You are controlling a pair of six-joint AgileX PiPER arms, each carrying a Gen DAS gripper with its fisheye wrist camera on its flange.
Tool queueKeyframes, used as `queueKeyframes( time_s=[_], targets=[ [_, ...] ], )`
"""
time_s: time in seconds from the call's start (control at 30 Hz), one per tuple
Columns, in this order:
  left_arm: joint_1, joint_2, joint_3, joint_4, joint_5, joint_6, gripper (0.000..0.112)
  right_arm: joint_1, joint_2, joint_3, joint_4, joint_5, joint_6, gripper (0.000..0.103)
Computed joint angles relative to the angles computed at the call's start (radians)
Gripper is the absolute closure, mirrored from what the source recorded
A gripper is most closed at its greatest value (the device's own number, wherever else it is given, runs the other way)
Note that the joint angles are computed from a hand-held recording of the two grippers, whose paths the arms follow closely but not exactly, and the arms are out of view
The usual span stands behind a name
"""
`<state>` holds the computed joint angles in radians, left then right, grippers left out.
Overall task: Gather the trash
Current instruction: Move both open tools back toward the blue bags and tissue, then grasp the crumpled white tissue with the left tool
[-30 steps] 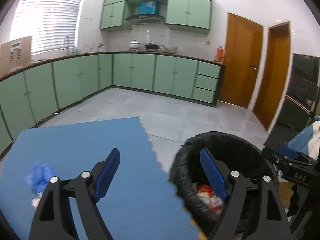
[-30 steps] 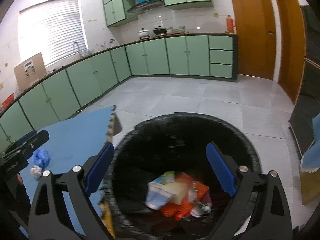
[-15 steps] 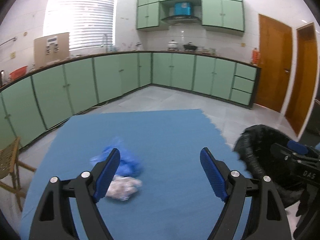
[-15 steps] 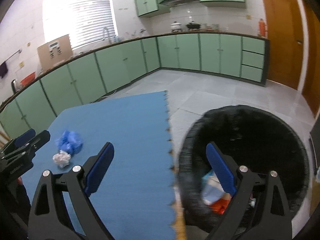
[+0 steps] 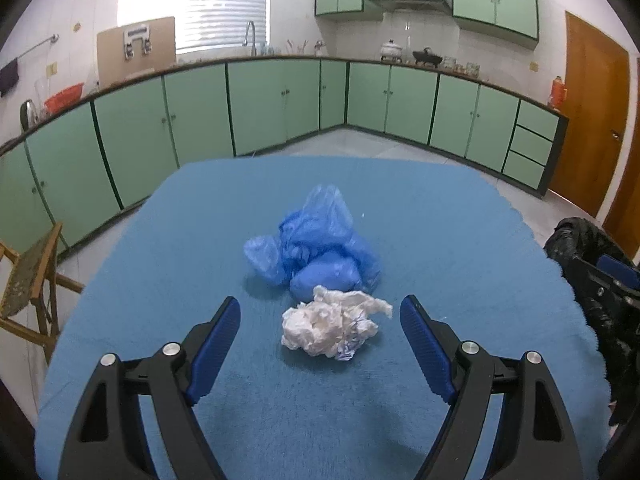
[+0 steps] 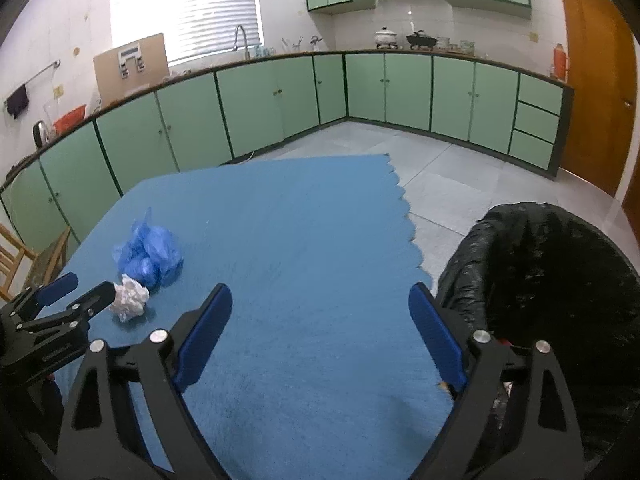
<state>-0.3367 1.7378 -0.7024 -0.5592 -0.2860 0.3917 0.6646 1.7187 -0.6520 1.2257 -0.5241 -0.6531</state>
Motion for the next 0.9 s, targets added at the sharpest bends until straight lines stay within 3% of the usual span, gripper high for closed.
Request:
queueKeyframes(
  time_s=[0.2, 0.27, 0.43, 0.6, 0.67, 0.9],
  targets=[
    [0.013, 0.068, -0.042, 0.047, 0.021, -0.062, 0.032, -0.023, 0.055, -0.036, -0.033, 0.028, 0.019, 0.017],
    [0.021, 0.076, -0.052, 0.089, 0.039, -0.107, 0.040, -0.032, 0.062, -0.042, -0.041, 0.037, 0.022, 0.017],
    [0.043, 0.087, -0.062, 0.293, 0.074, -0.301, 0.078, -0.036, 0.079, -0.065, -0.042, 0.049, 0.014, 0.017],
    [0.061, 0.054, -0.027, 0.430, 0.060, -0.416, 0.095, -0.023, 0.089, -0.093, -0.024, 0.056, -0.019, 0.017],
    [0.079, 0.025, -0.004, 0.548, 0.054, -0.528, 0.109, -0.014, 0.095, -0.111, -0.014, 0.059, -0.038, 0.017],
    [0.194, -0.102, 0.086, 0.750, 0.040, -0.684, 0.109, 0.023, 0.138, -0.215, 0.020, 0.083, -0.111, 0.017]
  ],
)
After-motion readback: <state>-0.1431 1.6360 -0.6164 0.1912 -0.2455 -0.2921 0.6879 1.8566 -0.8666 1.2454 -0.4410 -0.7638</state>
